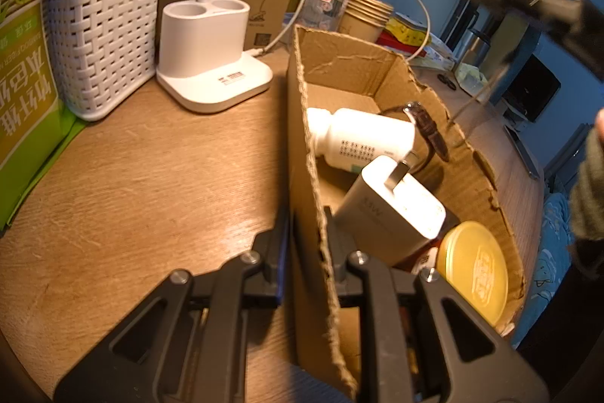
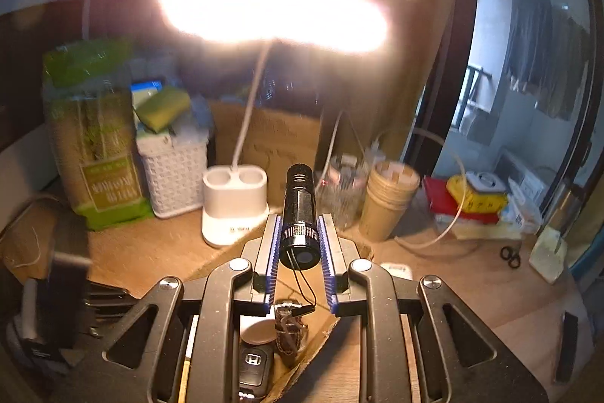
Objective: Organize rigid objects
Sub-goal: 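Lift the black flashlight toward the box with the right tool, then lower the flashlight into the box and open the right tool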
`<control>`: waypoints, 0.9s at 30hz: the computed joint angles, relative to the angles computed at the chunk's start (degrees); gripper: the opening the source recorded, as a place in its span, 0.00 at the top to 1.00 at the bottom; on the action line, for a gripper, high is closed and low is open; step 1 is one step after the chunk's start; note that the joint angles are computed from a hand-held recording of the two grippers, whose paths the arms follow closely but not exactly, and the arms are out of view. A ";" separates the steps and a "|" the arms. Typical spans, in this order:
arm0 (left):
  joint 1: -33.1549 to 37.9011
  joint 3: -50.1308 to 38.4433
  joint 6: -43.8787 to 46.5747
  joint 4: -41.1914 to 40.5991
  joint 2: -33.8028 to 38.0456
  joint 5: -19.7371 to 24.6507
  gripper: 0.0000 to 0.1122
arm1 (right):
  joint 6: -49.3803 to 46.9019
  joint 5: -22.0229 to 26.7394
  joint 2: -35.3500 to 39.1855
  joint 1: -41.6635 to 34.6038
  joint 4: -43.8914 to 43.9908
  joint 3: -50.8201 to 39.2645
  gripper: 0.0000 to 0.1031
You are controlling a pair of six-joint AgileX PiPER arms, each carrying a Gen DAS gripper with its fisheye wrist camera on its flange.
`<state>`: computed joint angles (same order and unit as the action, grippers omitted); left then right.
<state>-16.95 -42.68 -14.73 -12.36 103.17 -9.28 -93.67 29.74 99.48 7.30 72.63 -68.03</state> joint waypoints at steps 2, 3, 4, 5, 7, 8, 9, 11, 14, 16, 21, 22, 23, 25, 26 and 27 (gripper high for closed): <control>-0.01 0.00 0.06 -0.07 0.00 0.00 0.85 | 2.12 -0.43 2.92 0.21 -1.64 -1.51 0.79; -0.01 0.00 0.06 -0.07 0.00 0.00 0.85 | 3.00 -0.53 3.95 0.28 -2.23 -2.11 0.79; -0.01 0.00 0.06 -0.07 0.00 0.00 0.85 | 3.90 -0.70 5.11 0.36 -2.92 -2.80 0.79; -0.01 0.00 0.06 -0.07 0.00 0.00 0.85 | 4.77 -0.93 6.33 0.40 -3.62 -3.54 0.79; -0.01 0.00 0.06 -0.07 0.00 0.00 0.85 | 7.08 -1.60 8.79 0.66 -5.45 -4.97 0.79; -0.01 0.00 0.06 -0.07 0.00 0.00 0.85 | 7.82 -2.07 9.39 0.82 -6.09 -5.21 0.79; -0.01 0.00 0.06 -0.07 0.00 0.00 0.85 | 8.78 -2.76 10.33 0.98 -6.91 -5.62 0.79; -0.01 0.00 0.06 -0.07 0.00 0.00 0.85 | 10.41 -3.75 11.78 1.11 -8.25 -6.18 0.79; 0.01 0.00 -0.10 0.10 0.01 0.00 0.85 | 11.19 -4.95 12.93 1.31 -9.27 -6.29 0.79; 0.01 -0.02 -0.05 0.05 0.00 0.02 0.85 | 11.88 -5.80 13.23 1.57 -10.19 -6.25 0.79; 0.04 -0.05 -0.35 0.41 0.19 -0.11 0.85 | 12.47 -6.65 13.62 1.68 -10.97 -6.39 0.79; 0.05 -0.06 -0.37 0.45 0.21 -0.12 0.85 | 12.47 -7.25 13.58 1.82 -11.01 -6.13 0.79; 0.05 -0.06 -0.37 0.45 0.21 -0.12 0.85 | 12.72 -7.68 13.61 1.97 -11.37 -6.17 0.79; 0.06 -0.04 -0.49 0.59 0.26 -0.19 0.85 | 12.23 -9.54 13.33 2.57 -11.29 -5.38 0.79; 0.06 -0.04 -0.49 0.59 0.26 -0.19 0.85 | 12.44 -10.20 13.05 2.88 -11.55 -5.00 0.79; 0.06 -0.04 -0.49 0.59 0.26 -0.19 0.85 | 13.12 -10.52 12.98 3.10 -12.34 -4.94 0.79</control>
<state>-16.89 -42.72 -15.23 -11.77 103.43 -9.48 -80.55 19.22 112.46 10.40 60.29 -72.97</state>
